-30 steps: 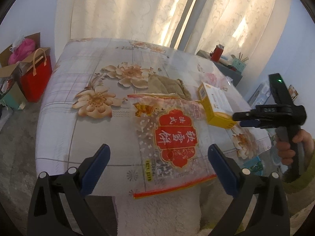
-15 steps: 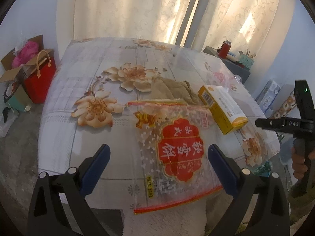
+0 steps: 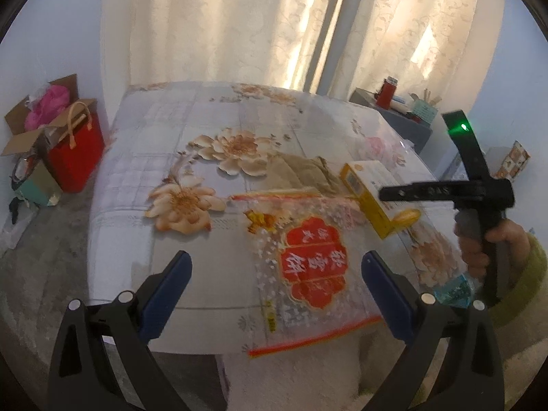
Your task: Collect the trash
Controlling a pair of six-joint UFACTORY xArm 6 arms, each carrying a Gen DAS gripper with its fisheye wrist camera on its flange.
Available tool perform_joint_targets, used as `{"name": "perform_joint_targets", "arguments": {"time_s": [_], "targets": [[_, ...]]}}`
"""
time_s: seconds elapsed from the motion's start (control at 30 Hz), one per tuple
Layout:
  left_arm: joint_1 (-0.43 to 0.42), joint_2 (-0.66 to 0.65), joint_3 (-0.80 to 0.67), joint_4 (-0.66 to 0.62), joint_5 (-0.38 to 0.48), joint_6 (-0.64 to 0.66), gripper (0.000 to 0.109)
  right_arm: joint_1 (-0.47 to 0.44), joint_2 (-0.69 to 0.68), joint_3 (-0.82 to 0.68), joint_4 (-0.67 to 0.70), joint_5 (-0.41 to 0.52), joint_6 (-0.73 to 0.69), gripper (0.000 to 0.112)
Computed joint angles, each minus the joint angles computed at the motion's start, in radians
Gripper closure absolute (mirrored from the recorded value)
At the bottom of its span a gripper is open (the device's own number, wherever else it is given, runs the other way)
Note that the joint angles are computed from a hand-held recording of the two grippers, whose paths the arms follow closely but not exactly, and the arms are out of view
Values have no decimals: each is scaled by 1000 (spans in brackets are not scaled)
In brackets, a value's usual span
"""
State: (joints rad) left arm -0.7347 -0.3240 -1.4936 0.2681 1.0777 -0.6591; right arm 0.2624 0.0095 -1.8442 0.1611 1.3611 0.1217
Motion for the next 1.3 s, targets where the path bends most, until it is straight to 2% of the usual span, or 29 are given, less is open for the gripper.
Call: {"name": "perform_joint_targets", "arguments": {"time_s": [0.17, 0.3, 0.4, 0.63, 0.77, 0.9, 1.0, 1.17, 1.3], "targets": [[-13, 33, -21, -68, -15, 57, 11, -13, -29, 29, 27, -5, -12, 40], [-40, 108, -93, -63, 52, 93, 11, -38, -68, 75, 54, -11, -1, 46], [-41, 160, -140, -41, 95, 84, 11, -58, -115, 131, 80, -16, 10, 46], [-32, 226, -215, 3, 118, 63, 11, -94, -224, 248, 127, -8, 36, 46], [-31, 244, -237, -5, 137, 69, 11, -100, -243, 253, 108, 5, 46, 46], [-50, 310, -306, 6, 232, 109, 11, -96, -249, 253, 87, 3, 54, 44], [-60, 335, -325, 23, 262, 104, 11, -94, -251, 252, 78, 2, 55, 43], [-52, 343, -326, 26, 275, 91, 11, -94, -254, 247, 72, 5, 56, 43], [-43, 327, -292, 23, 255, 88, 11, -86, -243, 232, 73, -17, 69, 34]]}}
